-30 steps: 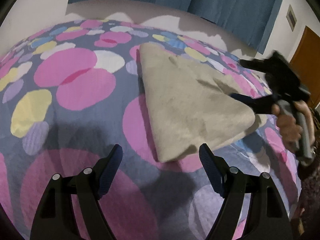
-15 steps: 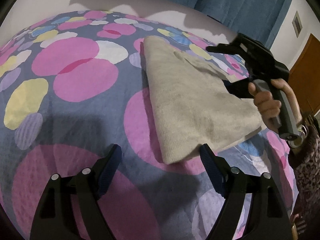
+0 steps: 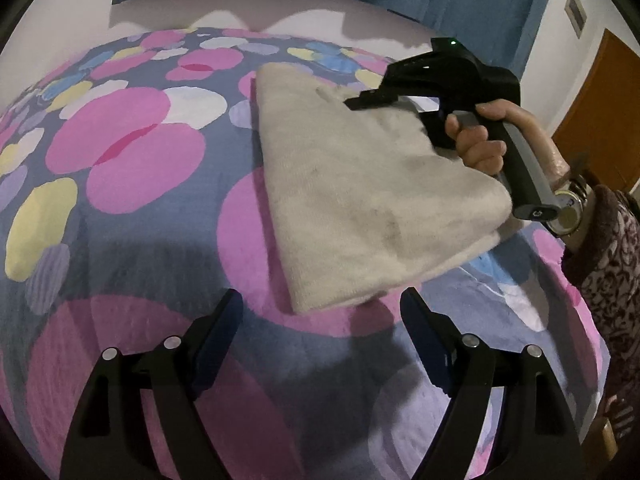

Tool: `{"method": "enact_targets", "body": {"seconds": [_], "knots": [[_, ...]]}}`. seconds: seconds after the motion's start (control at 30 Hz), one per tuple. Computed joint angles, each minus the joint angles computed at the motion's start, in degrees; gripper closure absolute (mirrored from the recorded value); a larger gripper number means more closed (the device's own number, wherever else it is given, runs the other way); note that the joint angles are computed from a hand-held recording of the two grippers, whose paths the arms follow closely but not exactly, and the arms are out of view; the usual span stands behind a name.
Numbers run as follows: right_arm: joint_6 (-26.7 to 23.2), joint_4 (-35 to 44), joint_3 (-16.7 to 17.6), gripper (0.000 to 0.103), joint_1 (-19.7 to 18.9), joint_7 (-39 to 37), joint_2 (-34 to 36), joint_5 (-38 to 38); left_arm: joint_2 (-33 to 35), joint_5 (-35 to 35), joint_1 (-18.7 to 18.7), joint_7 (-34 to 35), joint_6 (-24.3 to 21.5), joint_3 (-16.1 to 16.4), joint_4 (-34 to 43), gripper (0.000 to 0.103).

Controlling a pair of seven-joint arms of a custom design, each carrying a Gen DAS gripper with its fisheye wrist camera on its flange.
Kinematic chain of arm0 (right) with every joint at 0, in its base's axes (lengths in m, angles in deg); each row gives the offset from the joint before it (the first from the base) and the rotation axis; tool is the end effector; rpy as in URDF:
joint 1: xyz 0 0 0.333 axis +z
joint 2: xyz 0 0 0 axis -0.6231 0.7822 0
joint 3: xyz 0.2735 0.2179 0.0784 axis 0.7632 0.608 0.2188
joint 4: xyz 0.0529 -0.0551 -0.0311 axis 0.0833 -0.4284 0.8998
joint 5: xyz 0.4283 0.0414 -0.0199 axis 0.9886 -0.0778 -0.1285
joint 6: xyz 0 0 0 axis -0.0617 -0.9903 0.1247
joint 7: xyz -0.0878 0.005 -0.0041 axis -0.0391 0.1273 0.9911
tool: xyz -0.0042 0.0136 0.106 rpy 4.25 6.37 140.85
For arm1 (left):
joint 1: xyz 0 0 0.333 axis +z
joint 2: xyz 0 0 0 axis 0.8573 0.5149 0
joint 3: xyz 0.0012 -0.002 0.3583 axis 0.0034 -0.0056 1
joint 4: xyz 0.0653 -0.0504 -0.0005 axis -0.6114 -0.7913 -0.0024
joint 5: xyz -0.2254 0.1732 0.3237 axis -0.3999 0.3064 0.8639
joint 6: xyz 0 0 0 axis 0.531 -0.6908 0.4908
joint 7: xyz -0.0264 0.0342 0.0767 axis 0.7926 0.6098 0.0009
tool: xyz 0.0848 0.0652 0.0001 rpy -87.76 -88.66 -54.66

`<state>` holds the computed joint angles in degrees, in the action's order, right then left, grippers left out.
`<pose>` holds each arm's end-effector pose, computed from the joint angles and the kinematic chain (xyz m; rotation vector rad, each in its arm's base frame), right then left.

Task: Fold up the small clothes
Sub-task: 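Grasp the sweater side with the right gripper, fold it over, release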

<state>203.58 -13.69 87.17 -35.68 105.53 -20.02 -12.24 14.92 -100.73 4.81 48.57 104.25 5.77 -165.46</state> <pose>0.8269 0.2531 0.2776 -1.7174 1.4904 0.7426 0.5360 -0.2363 0.3152 -1.9864 1.8311 -0.8429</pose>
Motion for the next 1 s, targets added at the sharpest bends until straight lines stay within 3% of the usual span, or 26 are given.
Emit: {"method": "enact_targets", "body": {"seconds": [0.13, 0.23, 0.37, 0.53, 0.73, 0.83, 0.97, 1.0], "knots": [[4.1, -4.2, 0.9, 0.094, -0.6, -4.9, -3.8, 1.1, 0.5, -0.2, -1.1, -0.3, 0.0, 1.3, 0.5, 0.023], [5.3, -5.8, 0.9, 0.094, -0.8, -7.5, -6.4, 1.6, 0.3, 0.3, 0.7, 0.6, 0.3, -0.7, 0.5, 0.023], [6.4, -5.9, 0.2, 0.094, -1.2, -9.4, -8.2, 2.2, 0.9, 0.3, -1.0, 1.4, -0.2, 1.2, 1.2, 0.023], [6.4, -1.4, -2.8, 0.094, -0.7, -3.7, -5.2, -0.6, 1.6, 0.8, 1.7, 0.2, -0.5, -0.9, 2.5, 0.023], [5.7, 3.8, -5.0, 0.096, -0.1, 5.0, 0.2, -7.3, 2.0, 2.3, 9.4, -0.9, -1.1, -7.9, 3.9, 0.023], [6.6, -0.5, -1.4, 0.088, -3.9, 3.2, -1.2, -4.0, 1.7, 3.2, 11.7, -1.5, -0.2, -10.1, 3.5, 0.023], [10.7, -14.0, 2.9, 0.059, -9.9, -5.6, -9.4, 5.2, 1.5, 3.1, 13.6, -1.4, 0.1, -12.1, 3.4, 0.023], [11.6, -17.8, 3.6, 0.058, -11.4, -8.5, -12.0, 8.2, 1.5, 3.0, 13.9, -1.3, 0.2, -12.4, 3.4, 0.023]]}}
